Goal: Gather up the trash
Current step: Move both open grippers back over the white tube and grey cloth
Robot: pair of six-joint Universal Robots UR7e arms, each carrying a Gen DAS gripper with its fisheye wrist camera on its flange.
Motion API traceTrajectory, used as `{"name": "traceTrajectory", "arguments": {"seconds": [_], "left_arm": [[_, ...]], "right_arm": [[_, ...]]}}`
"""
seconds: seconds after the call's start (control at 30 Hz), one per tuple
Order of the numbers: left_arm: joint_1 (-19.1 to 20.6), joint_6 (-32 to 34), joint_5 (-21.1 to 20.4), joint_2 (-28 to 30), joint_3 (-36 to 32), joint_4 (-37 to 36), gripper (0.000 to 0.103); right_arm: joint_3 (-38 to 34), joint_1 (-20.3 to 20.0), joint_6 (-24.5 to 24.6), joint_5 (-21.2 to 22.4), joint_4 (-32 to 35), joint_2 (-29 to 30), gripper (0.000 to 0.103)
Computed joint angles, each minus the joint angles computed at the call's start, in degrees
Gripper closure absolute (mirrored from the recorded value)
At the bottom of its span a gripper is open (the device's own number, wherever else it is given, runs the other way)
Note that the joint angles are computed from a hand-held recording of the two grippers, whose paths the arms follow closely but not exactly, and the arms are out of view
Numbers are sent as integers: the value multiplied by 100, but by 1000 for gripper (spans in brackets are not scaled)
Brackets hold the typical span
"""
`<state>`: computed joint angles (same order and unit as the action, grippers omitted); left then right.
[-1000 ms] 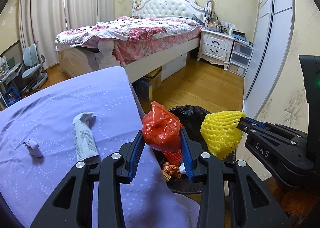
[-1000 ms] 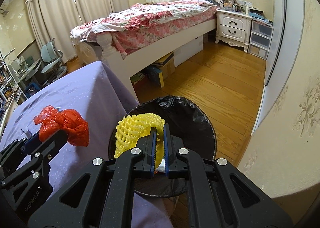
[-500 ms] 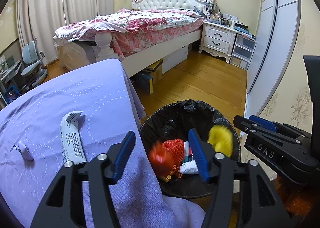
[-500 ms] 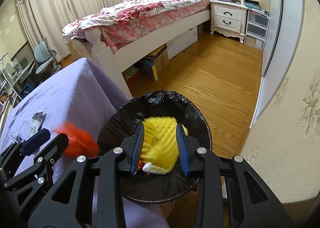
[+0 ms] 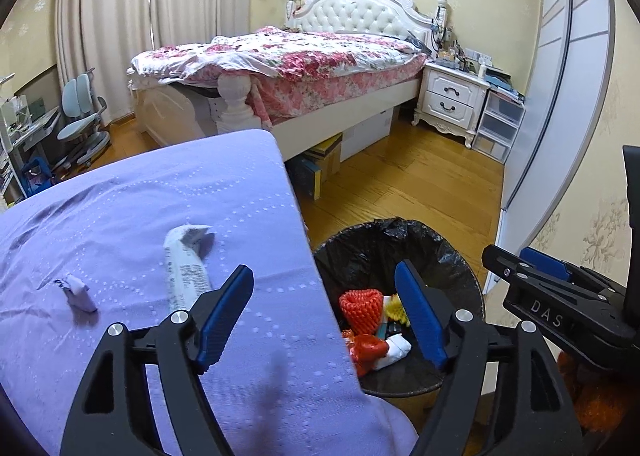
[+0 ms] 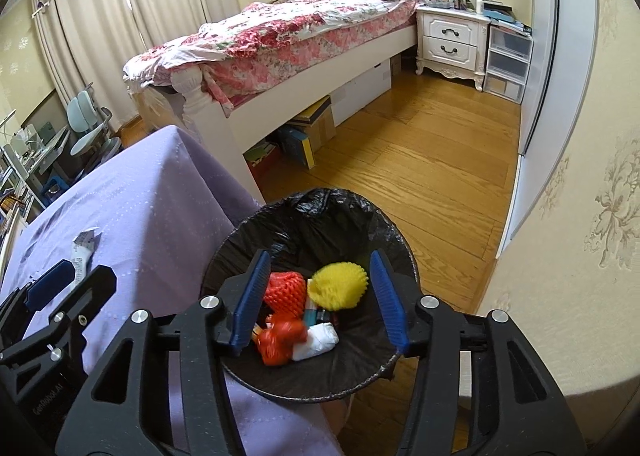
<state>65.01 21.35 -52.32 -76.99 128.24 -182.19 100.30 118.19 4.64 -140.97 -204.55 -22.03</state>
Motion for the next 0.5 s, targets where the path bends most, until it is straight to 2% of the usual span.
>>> {"name": "traceTrajectory", "arguments": {"seconds": [0.27,0.5], "left_arm": [[153,40,125,-328,25,-233,29],[453,48,292,-559,-36,-323,29]], "right_arm": [[-219,217,-191,36,-17,153,45],[-674,432,-241,215,457,419,44]]}}
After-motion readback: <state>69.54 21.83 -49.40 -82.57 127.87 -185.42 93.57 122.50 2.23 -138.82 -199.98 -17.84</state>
